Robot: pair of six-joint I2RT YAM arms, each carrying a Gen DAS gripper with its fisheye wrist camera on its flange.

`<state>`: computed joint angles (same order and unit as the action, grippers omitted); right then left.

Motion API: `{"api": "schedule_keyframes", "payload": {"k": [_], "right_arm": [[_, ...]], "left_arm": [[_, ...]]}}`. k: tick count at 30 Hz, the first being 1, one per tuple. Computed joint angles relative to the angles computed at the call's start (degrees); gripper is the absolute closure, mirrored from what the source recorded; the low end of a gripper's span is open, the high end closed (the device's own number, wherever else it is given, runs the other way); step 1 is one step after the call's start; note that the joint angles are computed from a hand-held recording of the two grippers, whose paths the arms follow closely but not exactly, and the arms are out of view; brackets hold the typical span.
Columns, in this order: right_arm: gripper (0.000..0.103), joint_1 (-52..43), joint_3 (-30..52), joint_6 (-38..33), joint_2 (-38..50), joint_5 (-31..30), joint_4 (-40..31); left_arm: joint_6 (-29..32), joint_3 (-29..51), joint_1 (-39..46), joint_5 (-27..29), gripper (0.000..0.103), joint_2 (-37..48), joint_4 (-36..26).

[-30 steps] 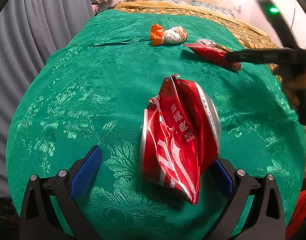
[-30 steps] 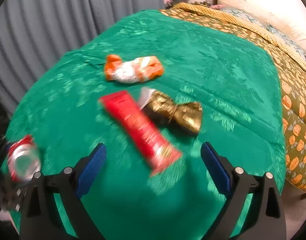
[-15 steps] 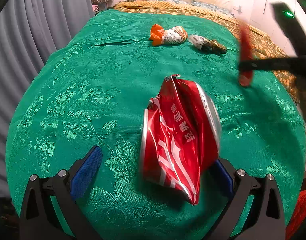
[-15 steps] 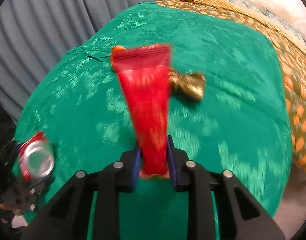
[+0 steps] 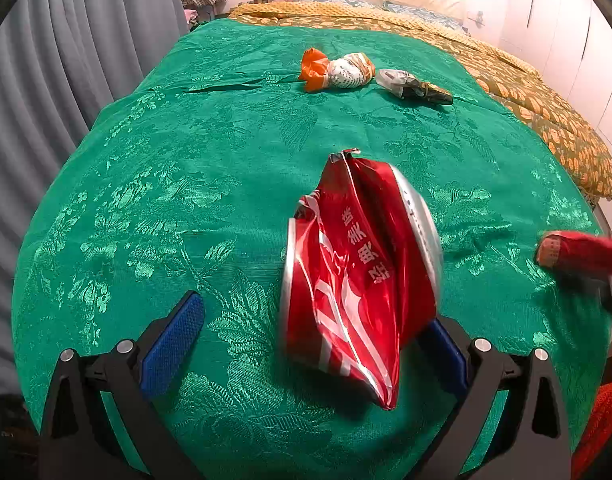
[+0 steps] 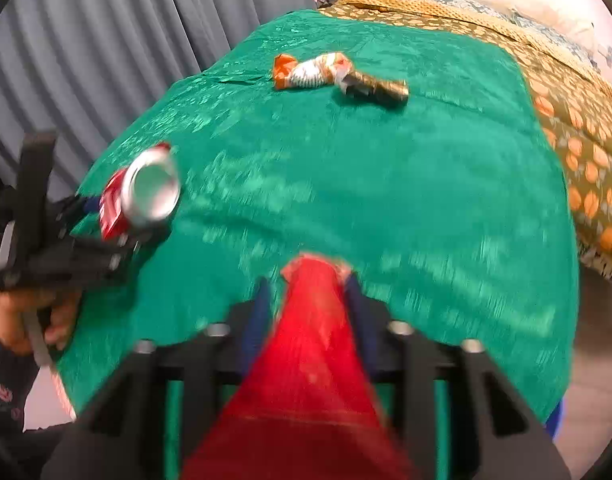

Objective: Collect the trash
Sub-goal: 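Grasp the long red snack packet with the right tool and lift it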

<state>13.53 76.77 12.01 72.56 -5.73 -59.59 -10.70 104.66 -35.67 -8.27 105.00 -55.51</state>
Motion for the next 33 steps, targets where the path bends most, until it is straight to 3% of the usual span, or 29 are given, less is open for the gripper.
{"api": "schedule_keyframes", "payload": {"k": [6,13,16,18,20,24,26,28,29,33], "right_arm": [[0.027,1.9,-6.6,1.5,-10.6,1.9,-2.7],[0.024,-0.8,-3.4,0.9,-17.6,-0.6,-11.5],[0.024,-4.5,3.6,0.4,-16.0,-3.5,-12.7],[0.024,-7.5,9.6,-1.1,-10.3,-6.7,-13.7],[0.025,-7.0,15.0,-4.2,-3.1,-5.8,-15.2],[0.044,-4.9,23.9,-9.4,12.7,-5.8,-20.0],[0.048,-2.7,27.0,-10.9,18.4,-2.0,-22.0],[0.073,-1.2,26.9,-11.2,20.5,1.6,-22.3],[0.081,-0.8,26.5,-10.9,20.6,2.7,-21.7],[0.084,0.6,17.9,-6.1,12.3,2.0,-11.3]], "left_arm": [[0.0,0.0,0.0,0.0,0.005,0.0,0.0],[-0.1,0.1,-0.1,-0.1,0.005,0.1,0.0],[0.0,0.1,-0.1,-0.1,0.005,0.0,0.0],[-0.1,0.1,-0.1,-0.1,0.005,0.1,0.0],[-0.1,0.1,-0.1,-0.1,0.005,0.0,0.0],[-0.1,0.1,-0.1,-0.1,0.005,0.1,0.0],[-0.1,0.1,-0.1,-0.1,0.005,0.0,0.0],[-0.1,0.1,-0.1,-0.1,0.005,0.0,0.0],[-0.1,0.1,-0.1,-0.1,0.005,0.0,0.0],[-0.2,0.0,-0.2,-0.1,0.005,0.0,0.0]]}}
